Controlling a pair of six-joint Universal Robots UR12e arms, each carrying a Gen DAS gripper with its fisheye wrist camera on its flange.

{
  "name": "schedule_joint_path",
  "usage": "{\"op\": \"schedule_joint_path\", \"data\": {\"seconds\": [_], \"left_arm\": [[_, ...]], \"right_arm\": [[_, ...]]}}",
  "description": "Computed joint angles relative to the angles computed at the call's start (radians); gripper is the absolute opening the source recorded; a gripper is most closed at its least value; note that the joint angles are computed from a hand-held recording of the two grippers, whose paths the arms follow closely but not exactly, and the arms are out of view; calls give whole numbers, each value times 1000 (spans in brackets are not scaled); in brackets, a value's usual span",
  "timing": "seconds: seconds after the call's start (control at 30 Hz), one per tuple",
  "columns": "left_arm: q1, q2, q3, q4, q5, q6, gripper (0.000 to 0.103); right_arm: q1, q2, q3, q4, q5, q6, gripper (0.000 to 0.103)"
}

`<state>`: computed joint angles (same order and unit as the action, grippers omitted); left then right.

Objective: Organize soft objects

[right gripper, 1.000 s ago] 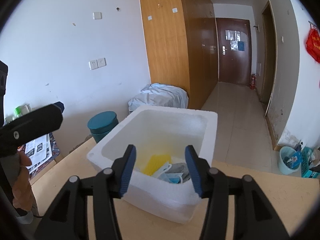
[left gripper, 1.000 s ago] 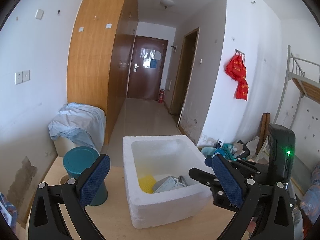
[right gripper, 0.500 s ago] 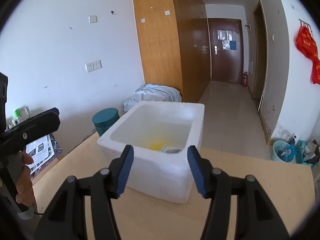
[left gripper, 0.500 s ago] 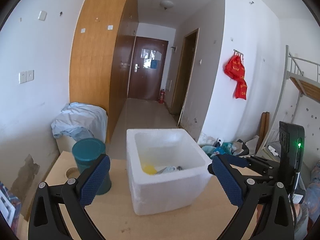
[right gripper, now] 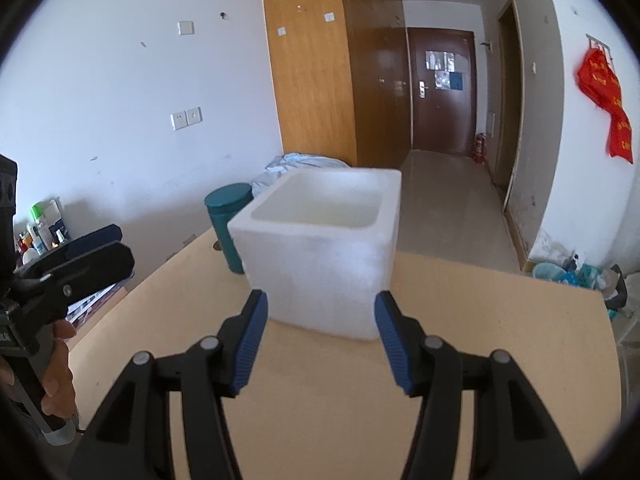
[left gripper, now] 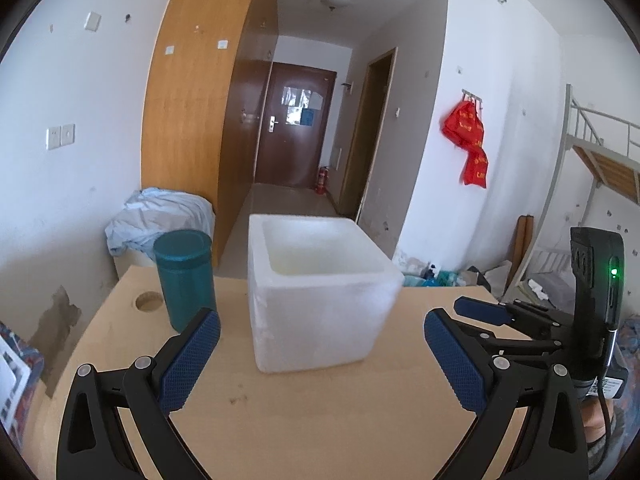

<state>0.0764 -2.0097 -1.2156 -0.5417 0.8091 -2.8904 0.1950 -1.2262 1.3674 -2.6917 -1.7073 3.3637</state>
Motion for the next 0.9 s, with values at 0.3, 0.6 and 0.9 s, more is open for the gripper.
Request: {"op": "schedule_joint_path", "data": {"seconds": [0.3, 0.6, 0.9], "left_arm": [[12, 71, -127, -43, 4, 69, 102], [3, 124, -227, -71, 20, 125, 102], [-6, 142, -262, -89, 75, 142, 103]], "right_arm": [[22, -72, 117, 21, -69, 87, 61], [42, -119, 196, 41, -114, 198, 86], [63, -127, 215, 75, -173, 268, 95]]}}
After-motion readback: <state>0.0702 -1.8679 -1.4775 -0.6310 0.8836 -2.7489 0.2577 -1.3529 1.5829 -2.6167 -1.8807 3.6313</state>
